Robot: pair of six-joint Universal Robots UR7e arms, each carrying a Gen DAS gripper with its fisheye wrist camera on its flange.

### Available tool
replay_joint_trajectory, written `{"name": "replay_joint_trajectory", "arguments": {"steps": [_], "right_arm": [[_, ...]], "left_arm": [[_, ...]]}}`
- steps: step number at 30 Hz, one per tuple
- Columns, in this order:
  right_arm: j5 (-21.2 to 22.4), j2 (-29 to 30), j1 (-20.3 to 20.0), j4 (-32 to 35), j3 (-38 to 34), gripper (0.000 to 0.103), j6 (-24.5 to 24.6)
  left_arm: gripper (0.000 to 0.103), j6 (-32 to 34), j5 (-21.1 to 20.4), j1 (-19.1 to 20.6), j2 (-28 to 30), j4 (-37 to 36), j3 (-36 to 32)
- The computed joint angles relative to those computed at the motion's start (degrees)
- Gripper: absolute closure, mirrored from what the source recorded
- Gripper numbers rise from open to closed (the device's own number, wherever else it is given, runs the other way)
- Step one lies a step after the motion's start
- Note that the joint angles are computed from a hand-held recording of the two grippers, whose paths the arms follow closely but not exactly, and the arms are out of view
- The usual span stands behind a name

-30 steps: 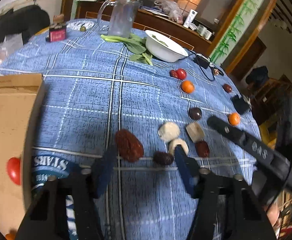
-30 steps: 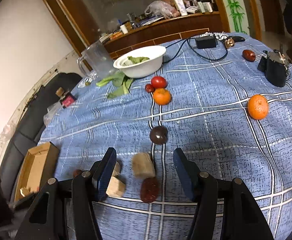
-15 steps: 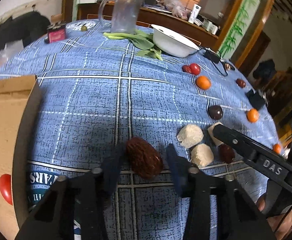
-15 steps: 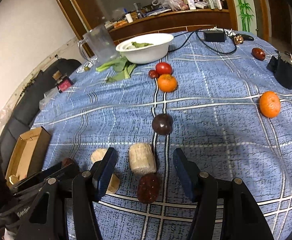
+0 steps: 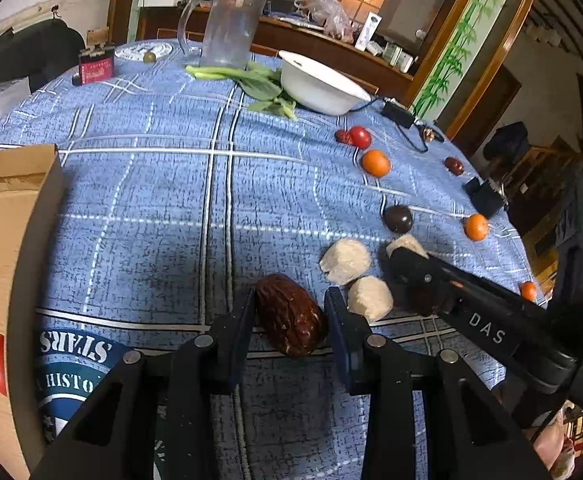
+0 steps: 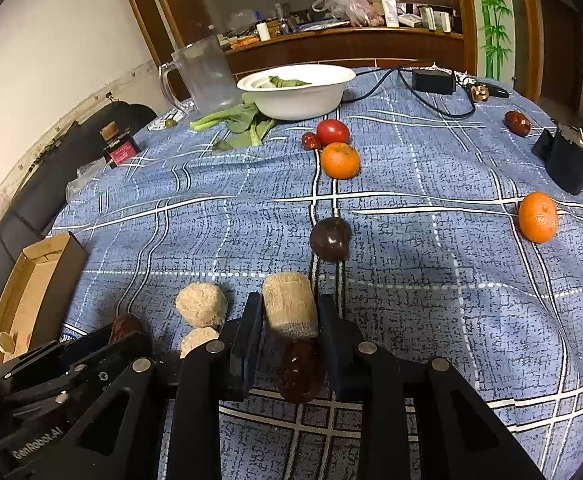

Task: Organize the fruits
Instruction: 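Grasp the large dark date with left tool while right tool grasps a loofah piece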

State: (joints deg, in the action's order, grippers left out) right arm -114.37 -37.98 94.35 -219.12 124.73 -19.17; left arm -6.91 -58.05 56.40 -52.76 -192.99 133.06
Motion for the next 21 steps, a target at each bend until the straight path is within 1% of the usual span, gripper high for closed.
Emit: {"name": "replay_joint_trajectory", "arguments": {"steps": [3,8,11,13,15,18,21], "right_arm": [[0.6,-0.2,-0.2,-1.1,0.6,0.073,0.4],[0.8,-0.1,-0.2,-2.8,1.0,0.073,0.5],[0.1,0.2,-0.1,-4.7,1.4,0.073,1.1],[-0.5,0.5,0.2,-5.7,1.4,0.073,1.7],[-1.8,0.8,0.8,-6.5,1.3,0.073,2.3],[-2.8,0.4,2.0,-7.7,2.5,0.073,3.8],[-1.7,-0.4,3.6,-9.2,5.3,0.073,5.3]], "left_arm": [[0.069,1.0,-0.7,-0.2,0.0,-2.1,0.5],[0.069,3.0,-0.6,-1.1,0.8,-5.1,0.9],[0.069,3.1,-1.0,-1.2,1.0,-5.4,0.8],[0.069,3.0,-2.0,-1.1,0.9,-5.9,1.0],[0.069,2.9,-2.6,-1.1,0.6,-6.7,1.5],[0.069,1.9,-3.4,-1.5,-1.4,-8.2,3.3],[0.069,0.6,-4.2,-2.4,-6.0,-10.4,7.4]]}}
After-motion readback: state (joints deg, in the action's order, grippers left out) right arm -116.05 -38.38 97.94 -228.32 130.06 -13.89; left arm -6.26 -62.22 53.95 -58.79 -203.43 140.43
